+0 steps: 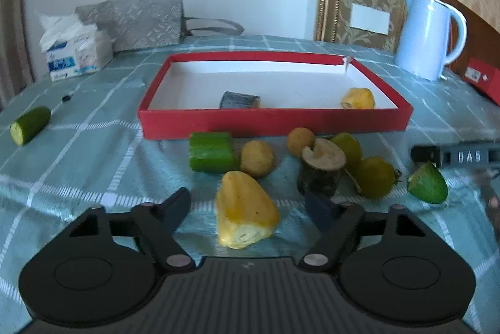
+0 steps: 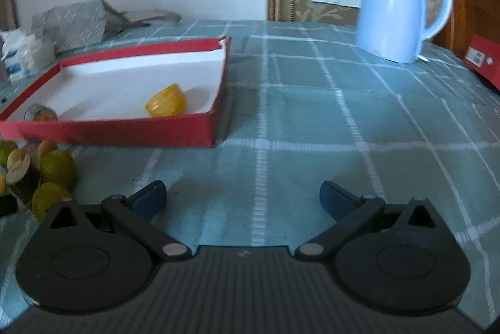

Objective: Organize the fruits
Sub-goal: 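Move the left gripper to the large yellow jackfruit piece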

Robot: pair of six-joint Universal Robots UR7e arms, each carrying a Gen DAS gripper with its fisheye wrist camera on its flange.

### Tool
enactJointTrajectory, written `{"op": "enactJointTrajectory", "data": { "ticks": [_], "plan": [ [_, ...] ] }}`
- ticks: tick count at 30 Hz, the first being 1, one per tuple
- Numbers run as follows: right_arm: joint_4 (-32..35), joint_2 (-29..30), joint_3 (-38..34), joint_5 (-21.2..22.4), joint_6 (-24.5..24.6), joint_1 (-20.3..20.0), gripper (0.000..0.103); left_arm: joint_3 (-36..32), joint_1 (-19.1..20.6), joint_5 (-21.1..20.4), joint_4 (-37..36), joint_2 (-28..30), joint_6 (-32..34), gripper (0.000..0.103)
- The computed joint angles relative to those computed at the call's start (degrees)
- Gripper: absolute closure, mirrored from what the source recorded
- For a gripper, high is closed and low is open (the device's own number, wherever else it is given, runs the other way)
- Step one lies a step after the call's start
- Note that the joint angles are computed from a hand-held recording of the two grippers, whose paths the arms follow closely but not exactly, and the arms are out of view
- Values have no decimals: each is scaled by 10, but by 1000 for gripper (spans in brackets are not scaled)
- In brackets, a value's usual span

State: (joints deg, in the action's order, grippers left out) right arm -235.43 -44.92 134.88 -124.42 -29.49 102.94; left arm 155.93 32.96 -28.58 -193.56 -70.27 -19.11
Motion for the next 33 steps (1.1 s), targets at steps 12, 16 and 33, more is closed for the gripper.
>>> {"op": "enactJointTrajectory", "data": {
  "ticks": [12, 16, 33],
  "plan": [
    [7, 3, -6, -16, 0, 5, 0, 2, -16, 21, -40, 41, 27, 68],
    [8, 3, -6, -19, -2, 6, 0, 2, -16, 25, -37, 40, 24, 69],
    [-41, -55, 118, 263, -151, -57, 0, 6, -6, 15, -50, 26, 49, 69]
  ]
}}
